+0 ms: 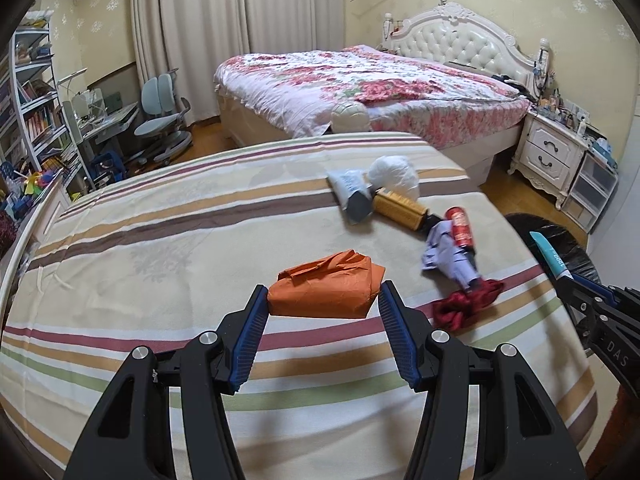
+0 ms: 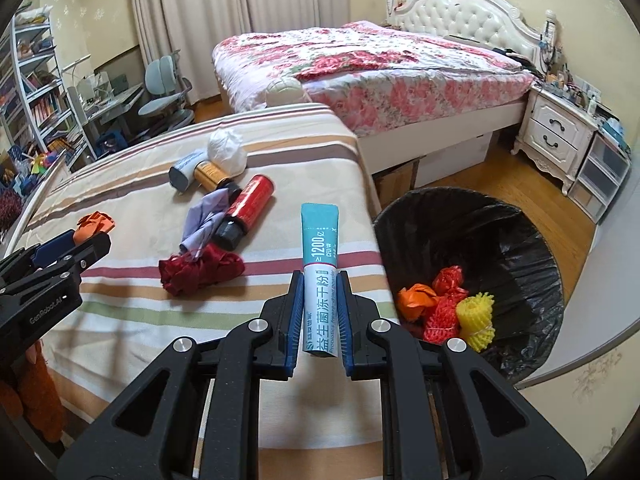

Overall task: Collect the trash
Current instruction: 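Carry the cloth and tube over the black bin and open both tools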

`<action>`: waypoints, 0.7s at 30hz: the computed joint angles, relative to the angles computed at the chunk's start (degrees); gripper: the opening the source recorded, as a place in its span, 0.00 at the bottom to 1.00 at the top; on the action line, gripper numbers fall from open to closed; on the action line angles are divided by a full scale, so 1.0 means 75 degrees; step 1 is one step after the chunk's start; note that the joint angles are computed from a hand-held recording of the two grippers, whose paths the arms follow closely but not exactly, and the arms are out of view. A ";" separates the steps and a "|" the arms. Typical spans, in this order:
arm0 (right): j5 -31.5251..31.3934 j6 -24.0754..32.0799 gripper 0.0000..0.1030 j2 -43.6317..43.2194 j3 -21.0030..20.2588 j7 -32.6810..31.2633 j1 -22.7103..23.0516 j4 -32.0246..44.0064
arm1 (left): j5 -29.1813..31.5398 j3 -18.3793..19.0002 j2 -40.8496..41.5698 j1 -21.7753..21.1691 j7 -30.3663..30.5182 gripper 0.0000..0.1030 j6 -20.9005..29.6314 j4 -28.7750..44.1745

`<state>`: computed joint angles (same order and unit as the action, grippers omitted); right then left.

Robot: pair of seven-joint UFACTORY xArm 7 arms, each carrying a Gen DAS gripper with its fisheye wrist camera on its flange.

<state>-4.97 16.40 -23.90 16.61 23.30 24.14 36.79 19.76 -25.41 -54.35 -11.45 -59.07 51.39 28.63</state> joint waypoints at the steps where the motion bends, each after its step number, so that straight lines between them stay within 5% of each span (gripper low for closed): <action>1: -0.0014 0.0005 0.16 -0.0046 -0.0024 0.0007 -0.0036 -0.0014 | 0.0013 -0.0033 0.0118 0.0023 -0.0008 0.54 -0.0074 0.0098; 21: -0.0152 -0.0470 0.16 -0.0344 -0.0568 -0.0144 -0.1124 -0.0551 | 0.1770 -0.1114 0.3653 0.0229 -0.1395 0.54 -0.1069 0.2350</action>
